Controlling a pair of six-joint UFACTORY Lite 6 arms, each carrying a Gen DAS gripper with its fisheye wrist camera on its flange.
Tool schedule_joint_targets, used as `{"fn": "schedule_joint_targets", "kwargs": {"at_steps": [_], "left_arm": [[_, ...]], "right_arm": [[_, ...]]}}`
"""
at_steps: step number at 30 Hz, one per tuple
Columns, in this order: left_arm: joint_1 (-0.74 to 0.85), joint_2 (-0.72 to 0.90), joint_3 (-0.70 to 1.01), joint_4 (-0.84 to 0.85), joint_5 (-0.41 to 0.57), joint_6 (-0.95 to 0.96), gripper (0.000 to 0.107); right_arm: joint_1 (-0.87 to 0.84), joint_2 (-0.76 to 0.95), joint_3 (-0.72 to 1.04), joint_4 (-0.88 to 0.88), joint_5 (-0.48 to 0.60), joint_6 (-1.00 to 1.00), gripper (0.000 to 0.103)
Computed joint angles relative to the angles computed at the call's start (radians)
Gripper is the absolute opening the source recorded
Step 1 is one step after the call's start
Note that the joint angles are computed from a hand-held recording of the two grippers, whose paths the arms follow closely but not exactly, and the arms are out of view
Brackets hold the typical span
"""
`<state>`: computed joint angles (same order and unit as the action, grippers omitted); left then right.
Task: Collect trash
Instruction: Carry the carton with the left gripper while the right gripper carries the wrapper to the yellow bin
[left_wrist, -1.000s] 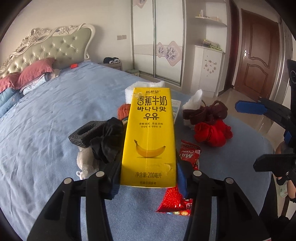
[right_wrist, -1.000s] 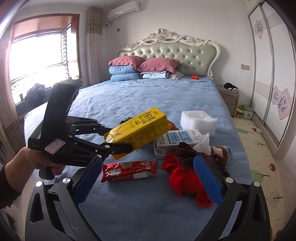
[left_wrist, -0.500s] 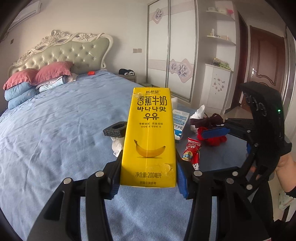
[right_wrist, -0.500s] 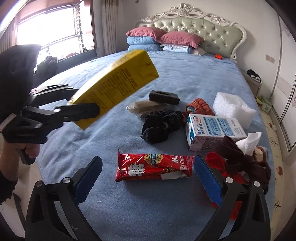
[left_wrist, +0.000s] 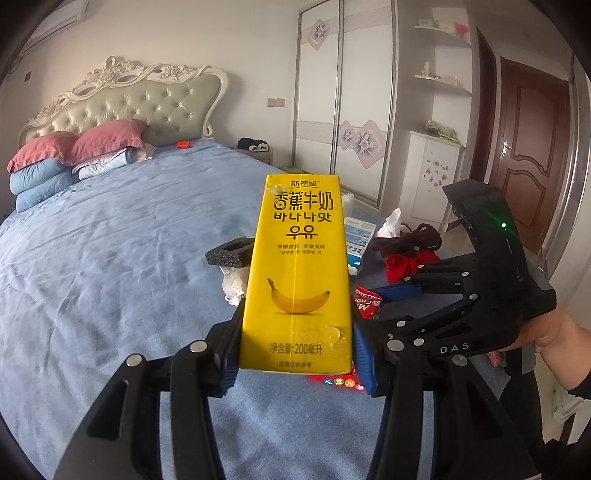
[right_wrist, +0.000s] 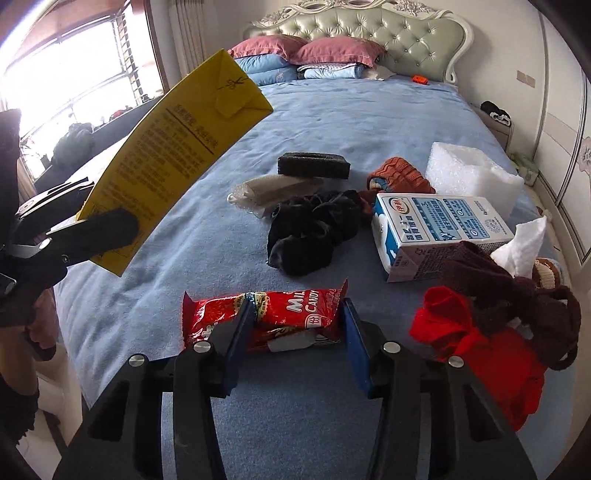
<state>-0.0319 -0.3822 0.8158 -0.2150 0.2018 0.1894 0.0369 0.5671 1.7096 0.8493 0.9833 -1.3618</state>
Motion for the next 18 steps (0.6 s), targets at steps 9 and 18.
{"fn": "schedule_joint_targets", "kwargs": {"at_steps": [9,18], "left_arm": [[-0.067,0.043,0.029,0.252,-0.005,-0.269,0.05],[-0.175,0.117,0.112,0.505,0.001,-0.55,0.05]], "right_arm": [[-0.091,-0.119,-0.139,0.146,0.03,-0.155,0.034],[-0.21,-0.105,-0.055,0.196,0.089,-0.184,0.033]]}}
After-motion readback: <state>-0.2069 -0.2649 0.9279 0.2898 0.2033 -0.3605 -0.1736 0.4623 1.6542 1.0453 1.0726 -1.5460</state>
